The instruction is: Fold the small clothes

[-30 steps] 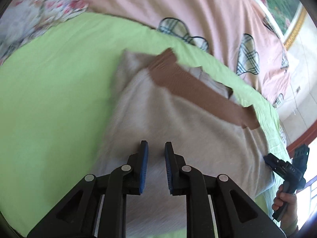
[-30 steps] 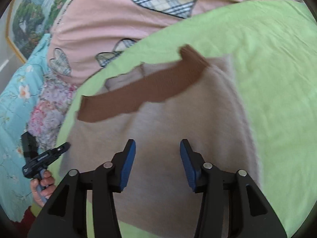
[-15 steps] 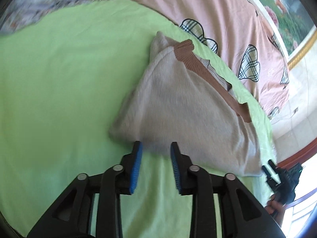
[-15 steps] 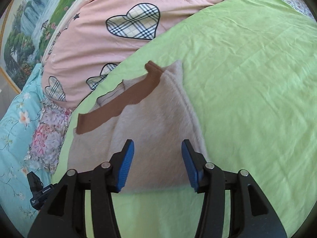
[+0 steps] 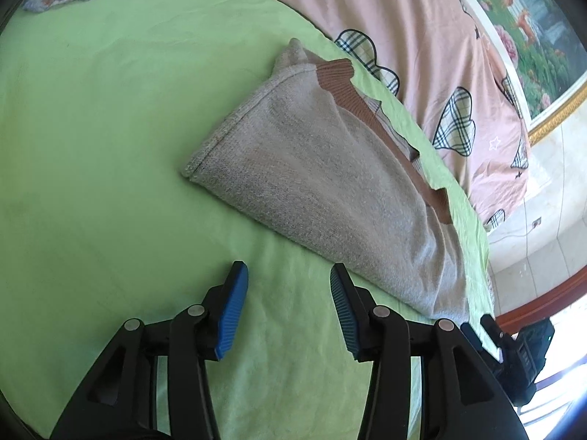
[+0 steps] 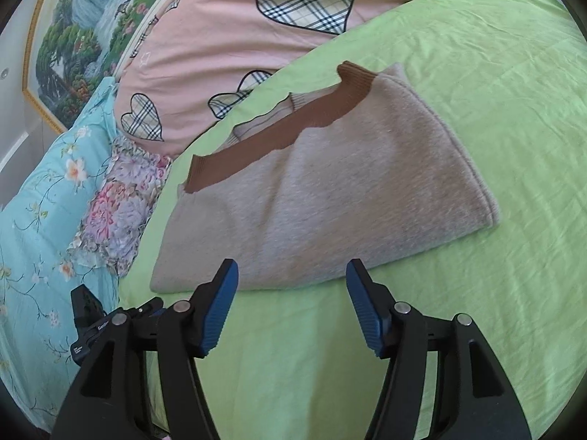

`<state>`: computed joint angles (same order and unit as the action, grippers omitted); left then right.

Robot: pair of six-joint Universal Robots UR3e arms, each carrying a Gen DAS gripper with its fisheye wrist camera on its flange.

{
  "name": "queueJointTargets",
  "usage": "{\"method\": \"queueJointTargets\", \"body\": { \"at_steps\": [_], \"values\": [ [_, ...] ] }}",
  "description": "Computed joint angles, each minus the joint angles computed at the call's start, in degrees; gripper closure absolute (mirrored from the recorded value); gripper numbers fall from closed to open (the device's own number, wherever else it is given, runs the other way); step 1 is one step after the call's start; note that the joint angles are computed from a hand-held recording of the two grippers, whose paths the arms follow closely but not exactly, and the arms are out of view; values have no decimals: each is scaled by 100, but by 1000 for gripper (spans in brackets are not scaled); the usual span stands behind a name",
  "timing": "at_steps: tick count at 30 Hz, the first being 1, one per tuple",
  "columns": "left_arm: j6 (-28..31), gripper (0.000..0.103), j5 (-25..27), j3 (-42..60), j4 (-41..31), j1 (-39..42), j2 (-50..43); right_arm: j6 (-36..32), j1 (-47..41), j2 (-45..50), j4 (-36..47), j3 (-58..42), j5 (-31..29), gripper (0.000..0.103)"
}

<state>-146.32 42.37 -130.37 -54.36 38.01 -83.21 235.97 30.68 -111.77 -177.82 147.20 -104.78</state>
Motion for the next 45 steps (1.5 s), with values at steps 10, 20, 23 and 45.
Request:
{"method": "queueJointTargets", "body": {
  "at_steps": [10, 20, 23, 45],
  "values": [
    [-1823, 50, -347, 819, 1493, -448, -1549, 34, 111, 255, -45, -146, 133, 39],
    [-2691, 92, -70, 1661, 2578, -1124, -2456, -451, -546, 244, -76, -178, 828, 38],
    [-2751, 94, 126, 1638, 2841, -1344, -2229, -740, -1026, -30, -11, -64, 1269, 38],
    [-2295, 95, 1209, 2422, 3119, -4129, -2365, -3673, -3824, 3260, 1951, -3664, 5973, 14]
  ]
}}
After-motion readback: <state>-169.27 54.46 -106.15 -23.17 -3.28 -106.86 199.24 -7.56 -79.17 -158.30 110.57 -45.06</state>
